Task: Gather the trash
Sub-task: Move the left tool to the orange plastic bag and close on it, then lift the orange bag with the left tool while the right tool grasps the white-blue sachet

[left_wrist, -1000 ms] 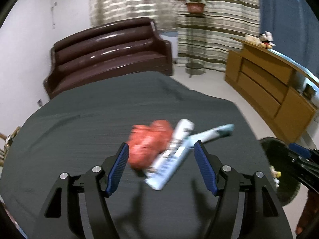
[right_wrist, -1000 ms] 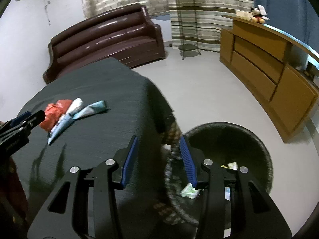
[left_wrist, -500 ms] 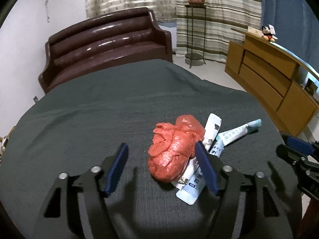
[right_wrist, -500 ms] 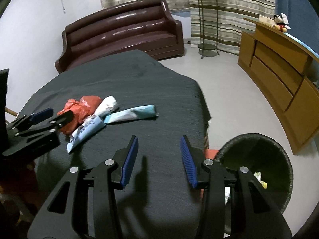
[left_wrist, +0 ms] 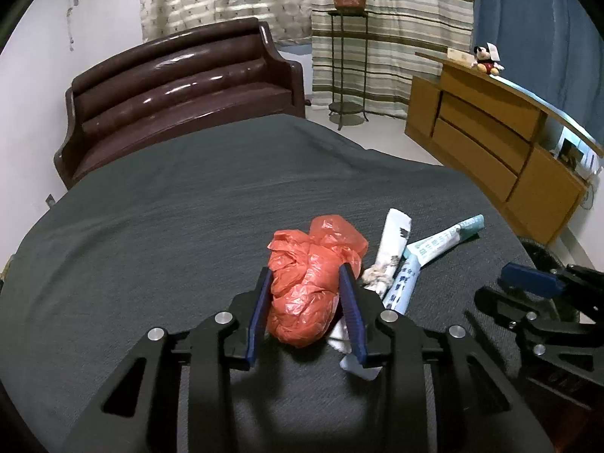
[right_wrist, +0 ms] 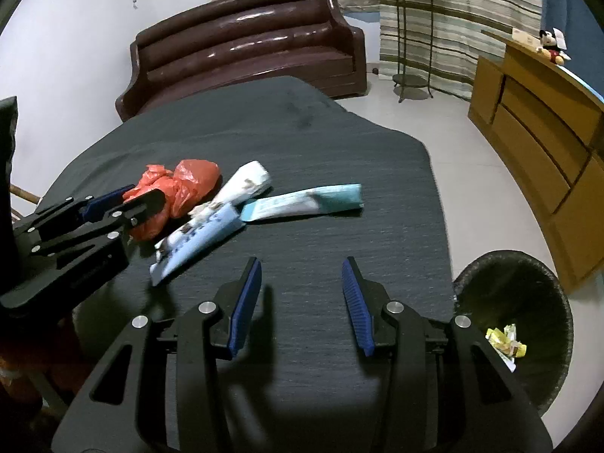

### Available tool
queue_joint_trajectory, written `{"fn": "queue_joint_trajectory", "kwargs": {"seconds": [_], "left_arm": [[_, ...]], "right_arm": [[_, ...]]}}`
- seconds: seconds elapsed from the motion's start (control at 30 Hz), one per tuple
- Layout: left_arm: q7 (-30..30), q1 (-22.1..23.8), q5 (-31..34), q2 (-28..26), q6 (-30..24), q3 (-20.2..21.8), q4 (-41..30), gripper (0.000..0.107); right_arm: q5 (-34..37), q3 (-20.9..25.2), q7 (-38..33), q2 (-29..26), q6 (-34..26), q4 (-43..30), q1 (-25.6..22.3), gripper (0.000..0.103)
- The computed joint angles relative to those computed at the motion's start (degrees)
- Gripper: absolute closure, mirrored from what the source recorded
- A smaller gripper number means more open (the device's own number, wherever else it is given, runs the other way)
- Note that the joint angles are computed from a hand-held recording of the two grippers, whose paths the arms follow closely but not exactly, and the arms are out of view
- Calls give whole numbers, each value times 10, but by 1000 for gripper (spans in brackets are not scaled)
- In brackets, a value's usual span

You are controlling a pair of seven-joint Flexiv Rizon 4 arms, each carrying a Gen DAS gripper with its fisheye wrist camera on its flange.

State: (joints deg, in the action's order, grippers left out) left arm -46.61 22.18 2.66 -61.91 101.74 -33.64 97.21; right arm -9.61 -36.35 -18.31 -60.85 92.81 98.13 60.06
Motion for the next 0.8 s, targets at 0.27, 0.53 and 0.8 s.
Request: {"fn": "queue_joint_trajectory", "kwargs": {"seconds": [0.27,0.53,0.8], "left_arm": [[-22,39,19,14,30,-3,28,71],[-54,61,26,22,41,17,29,71],[-66,82,35,16,37,14,19,71]], "right_arm": [[-24,38,-1,-2,-18,-48,-23,59],[-82,81,17,-11,-69,-120,-53,51],[-151,139,31,-20,-186,-195,-95,50]]}}
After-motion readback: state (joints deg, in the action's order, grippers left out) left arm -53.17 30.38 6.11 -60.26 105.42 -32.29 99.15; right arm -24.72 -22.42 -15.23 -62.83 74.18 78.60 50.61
